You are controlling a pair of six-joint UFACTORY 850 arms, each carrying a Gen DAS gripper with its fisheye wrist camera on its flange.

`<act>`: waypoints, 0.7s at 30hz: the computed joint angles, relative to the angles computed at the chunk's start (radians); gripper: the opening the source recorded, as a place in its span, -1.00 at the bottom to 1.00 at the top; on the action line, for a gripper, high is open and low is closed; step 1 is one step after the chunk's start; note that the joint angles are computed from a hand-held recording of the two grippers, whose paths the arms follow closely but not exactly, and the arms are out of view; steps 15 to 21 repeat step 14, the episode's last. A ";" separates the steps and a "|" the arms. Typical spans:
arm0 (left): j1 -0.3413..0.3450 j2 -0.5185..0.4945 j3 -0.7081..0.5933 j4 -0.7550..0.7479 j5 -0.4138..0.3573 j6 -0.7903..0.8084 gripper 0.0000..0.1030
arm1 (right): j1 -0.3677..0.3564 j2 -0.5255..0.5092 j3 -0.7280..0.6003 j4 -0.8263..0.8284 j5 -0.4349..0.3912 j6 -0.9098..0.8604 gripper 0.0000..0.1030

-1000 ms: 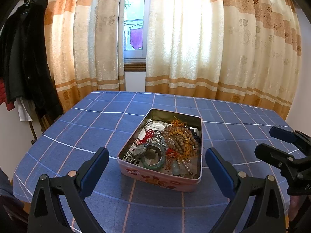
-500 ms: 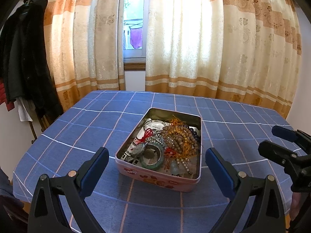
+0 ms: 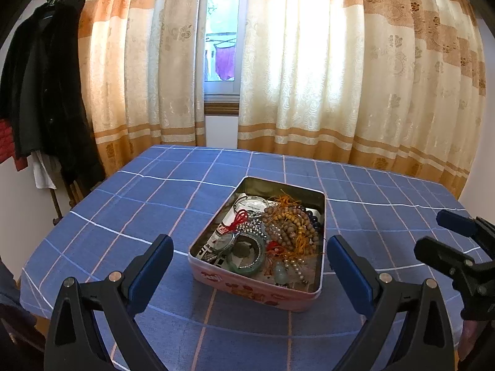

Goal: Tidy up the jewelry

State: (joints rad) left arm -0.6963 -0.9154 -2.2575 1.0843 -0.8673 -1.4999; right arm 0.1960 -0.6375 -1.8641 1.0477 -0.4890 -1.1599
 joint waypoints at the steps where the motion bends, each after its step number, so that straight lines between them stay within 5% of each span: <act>1: -0.001 -0.006 -0.011 0.002 -0.012 0.001 0.93 | -0.001 -0.001 -0.002 0.001 -0.002 -0.004 0.85; 6: -0.020 -0.088 -0.143 0.021 -0.131 0.074 0.93 | 0.000 0.003 0.004 0.003 0.001 -0.006 0.85; 21: -0.026 -0.087 -0.136 0.056 -0.098 0.071 0.93 | -0.009 0.000 0.009 0.011 -0.001 -0.011 0.85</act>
